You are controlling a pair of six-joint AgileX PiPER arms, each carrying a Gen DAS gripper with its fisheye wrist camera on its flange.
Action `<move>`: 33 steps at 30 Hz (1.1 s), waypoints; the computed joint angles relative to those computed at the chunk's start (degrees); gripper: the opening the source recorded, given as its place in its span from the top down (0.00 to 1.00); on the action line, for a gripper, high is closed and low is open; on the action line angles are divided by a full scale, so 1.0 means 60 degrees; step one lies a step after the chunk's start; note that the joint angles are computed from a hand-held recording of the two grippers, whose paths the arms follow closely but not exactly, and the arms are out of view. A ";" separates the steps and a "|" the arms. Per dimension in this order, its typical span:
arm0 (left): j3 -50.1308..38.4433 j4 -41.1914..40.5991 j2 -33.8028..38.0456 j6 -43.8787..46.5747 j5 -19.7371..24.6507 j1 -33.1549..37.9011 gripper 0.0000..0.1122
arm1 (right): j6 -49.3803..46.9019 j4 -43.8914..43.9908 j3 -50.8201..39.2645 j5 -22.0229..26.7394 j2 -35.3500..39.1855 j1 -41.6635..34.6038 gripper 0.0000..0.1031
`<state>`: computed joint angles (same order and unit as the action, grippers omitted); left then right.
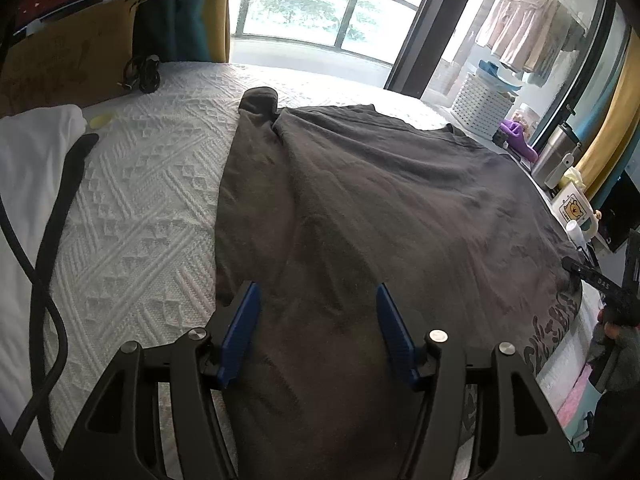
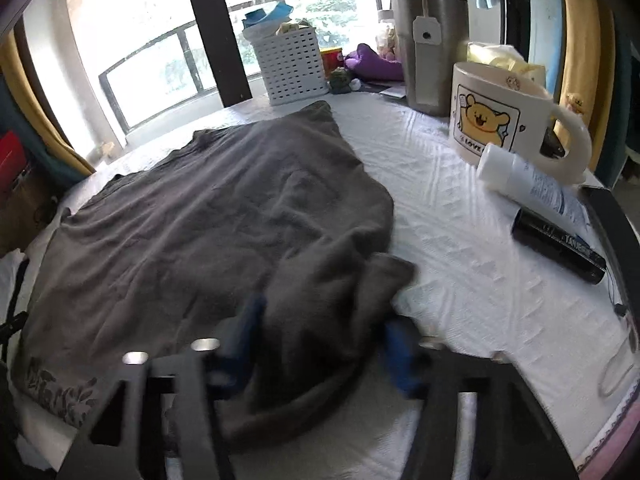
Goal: Fold small clothes
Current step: 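Move the right tool to the folded shirt's edge and grasp it, then lift the gripped shirt edge with the right tool and fold it over lengthwise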
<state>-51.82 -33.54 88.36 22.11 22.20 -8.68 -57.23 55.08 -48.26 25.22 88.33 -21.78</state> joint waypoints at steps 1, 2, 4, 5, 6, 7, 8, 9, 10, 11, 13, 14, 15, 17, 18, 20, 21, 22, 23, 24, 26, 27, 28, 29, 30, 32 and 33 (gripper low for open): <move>0.0005 -0.0002 -0.0013 0.0003 -0.0001 -0.0006 0.46 | 0.0096 -0.0150 -0.0018 -0.0068 0.0009 0.0055 0.63; 0.0015 -0.0017 -0.0033 0.0022 -0.0003 -0.0007 0.46 | 0.0103 -0.0212 -0.0035 -0.0070 0.0006 0.0086 0.65; 0.0048 -0.0076 -0.0079 0.0125 -0.0008 0.0027 0.46 | 0.0073 -0.0230 -0.0060 0.0002 -0.0013 0.0092 0.69; 0.0062 -0.0065 -0.0100 0.0137 -0.0023 0.0037 0.46 | 0.0112 -0.0233 -0.0088 0.0042 -0.0032 0.0087 0.70; 0.0089 0.0011 -0.0133 0.0095 -0.0059 0.0037 0.46 | 0.0125 -0.0217 -0.0080 0.0053 -0.0088 0.0099 0.71; 0.0105 0.0204 -0.0170 -0.0038 -0.0116 0.0022 0.46 | 0.0184 -0.0255 -0.0083 0.0069 -0.0155 0.0120 0.71; 0.0117 0.0337 -0.0199 -0.0110 -0.0149 0.0023 0.46 | 0.0267 -0.0319 -0.0106 0.0093 -0.0222 0.0143 0.71; 0.0127 0.0407 -0.0225 -0.0117 -0.0168 0.0049 0.46 | 0.0345 -0.0352 -0.0153 0.0183 -0.0335 0.0153 0.72; 0.0144 0.0338 -0.0254 0.0003 -0.0161 0.0110 0.46 | 0.0388 -0.0344 -0.0157 0.0272 -0.0466 0.0161 0.72; 0.0159 0.0247 -0.0279 0.0126 -0.0154 0.0169 0.46 | 0.0434 -0.0344 -0.0215 0.0365 -0.0554 0.0174 0.72; 0.0205 -0.0055 -0.0320 0.0509 -0.0167 0.0331 0.46 | 0.0816 -0.0630 -0.0376 0.0402 -0.0784 0.0356 0.72; 0.0222 -0.0188 -0.0336 0.0680 -0.0171 0.0412 0.46 | 0.1137 -0.0926 -0.0490 0.0367 -0.0915 0.0544 0.72; 0.0224 -0.0281 -0.0337 0.0786 -0.0177 0.0455 0.46 | 0.1354 -0.1117 -0.0581 0.0361 -0.0976 0.0664 0.72; 0.0288 -0.0633 -0.0377 0.1174 -0.0180 0.0611 0.46 | 0.1966 -0.1654 -0.0833 0.0321 -0.1144 0.1068 0.72; 0.0330 -0.0757 -0.0397 0.1317 -0.0183 0.0682 0.46 | 0.2247 -0.1911 -0.0954 0.0296 -0.1195 0.1269 0.73; 0.0398 -0.1145 -0.0427 0.1782 -0.0096 0.0865 0.46 | 0.2935 -0.2525 -0.1267 0.0244 -0.1270 0.1809 0.73; 0.0432 -0.1304 -0.0442 0.1988 -0.0072 0.0952 0.46 | 0.3203 -0.2772 -0.1374 0.0218 -0.1290 0.2025 0.73; 0.0457 -0.1433 -0.0461 0.2165 -0.0042 0.1049 0.46 | 0.3584 -0.3128 -0.1530 0.0171 -0.1296 0.2334 0.73; 0.0479 -0.1582 -0.0482 0.2354 -0.0002 0.1142 0.46 | 0.3828 -0.3354 -0.1644 0.0135 -0.1288 0.2565 0.73; 0.0478 -0.1707 -0.0498 0.2517 0.0055 0.1255 0.46 | 0.4205 -0.3686 -0.1828 0.0114 -0.1254 0.2918 0.73; 0.0509 -0.2029 -0.0559 0.2928 0.0174 0.1512 0.46 | 0.4648 -0.4121 -0.2033 0.0054 -0.1194 0.3385 0.73; 0.0523 -0.2132 -0.0583 0.3066 0.0205 0.1604 0.46 | 0.4961 -0.4423 -0.2163 0.0025 -0.1141 0.3676 0.73; 0.0546 -0.2255 -0.0617 0.3245 0.0259 0.1727 0.46 | 0.5245 -0.4689 -0.2308 0.0015 -0.1062 0.3965 0.73; 0.0556 -0.2401 -0.0642 0.3447 0.0327 0.1838 0.46 | 0.5470 -0.4893 -0.2394 0.0001 -0.1015 0.4171 0.73; 0.0576 -0.2484 -0.0674 0.3569 0.0371 0.1907 0.46 | 0.5721 -0.5134 -0.2491 -0.0024 -0.0937 0.4423 0.73; 0.0597 -0.2704 -0.0743 0.3884 0.0493 0.2043 0.46 | 0.6248 -0.5624 -0.2732 -0.0015 -0.0763 0.4881 0.73; 0.0606 -0.2784 -0.0781 0.4014 0.0559 0.2095 0.46 | 0.6445 -0.5828 -0.2849 -0.0008 -0.0658 0.5116 0.73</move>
